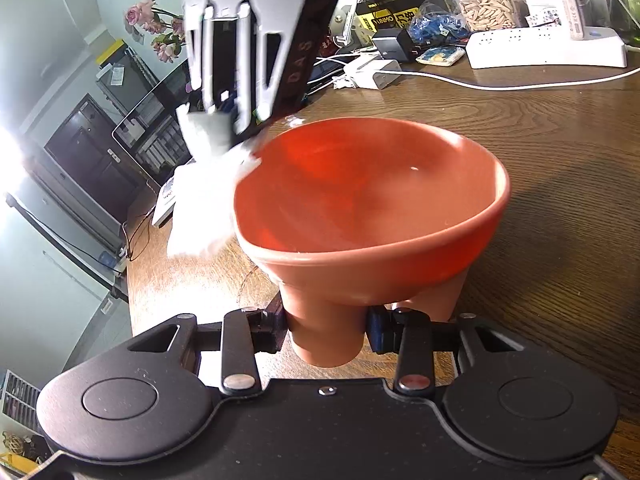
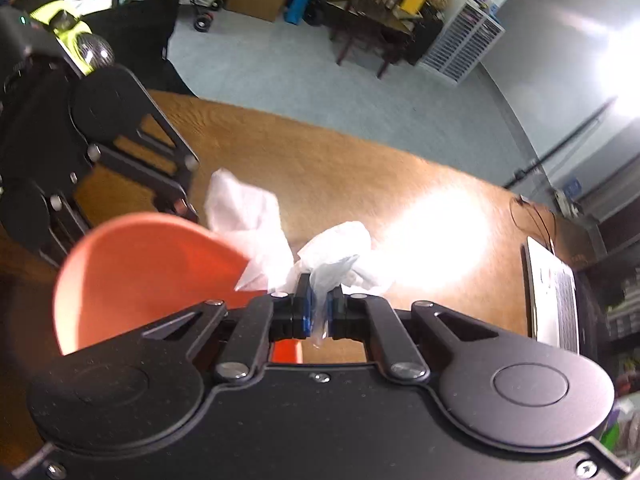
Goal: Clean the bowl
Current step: 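Wipe the tissue over the rim and outer wall with the right gripper while the left holds the bowl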
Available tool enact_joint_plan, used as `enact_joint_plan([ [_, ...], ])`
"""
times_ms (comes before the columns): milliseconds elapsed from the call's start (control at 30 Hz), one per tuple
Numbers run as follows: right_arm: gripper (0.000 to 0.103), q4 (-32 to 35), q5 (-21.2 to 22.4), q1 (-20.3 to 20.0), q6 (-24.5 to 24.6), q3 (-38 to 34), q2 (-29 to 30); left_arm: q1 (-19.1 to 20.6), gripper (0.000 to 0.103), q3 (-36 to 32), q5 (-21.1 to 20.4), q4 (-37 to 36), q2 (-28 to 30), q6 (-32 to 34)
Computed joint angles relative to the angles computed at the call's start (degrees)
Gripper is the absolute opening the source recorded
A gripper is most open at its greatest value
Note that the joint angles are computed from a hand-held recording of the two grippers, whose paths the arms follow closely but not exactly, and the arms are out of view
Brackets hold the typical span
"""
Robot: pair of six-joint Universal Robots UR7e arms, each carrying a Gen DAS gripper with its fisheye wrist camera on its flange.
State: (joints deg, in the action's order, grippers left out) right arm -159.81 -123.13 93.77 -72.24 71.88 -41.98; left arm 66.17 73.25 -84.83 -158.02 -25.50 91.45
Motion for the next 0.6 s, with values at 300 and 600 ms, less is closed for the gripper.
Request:
enact_joint_plan([
  [300,0.006,-0.22,-3.88,-1.45,1.75,7.58,-4.89,0.11,0.038,0.05,0.03,0.13,-0.25,0.14],
  [600,0.006,0.02,-5.01,-1.51,2.69,14.5,-8.54,0.19,0.038,-0.31,0.29,0.48,-0.26,-0.05],
])
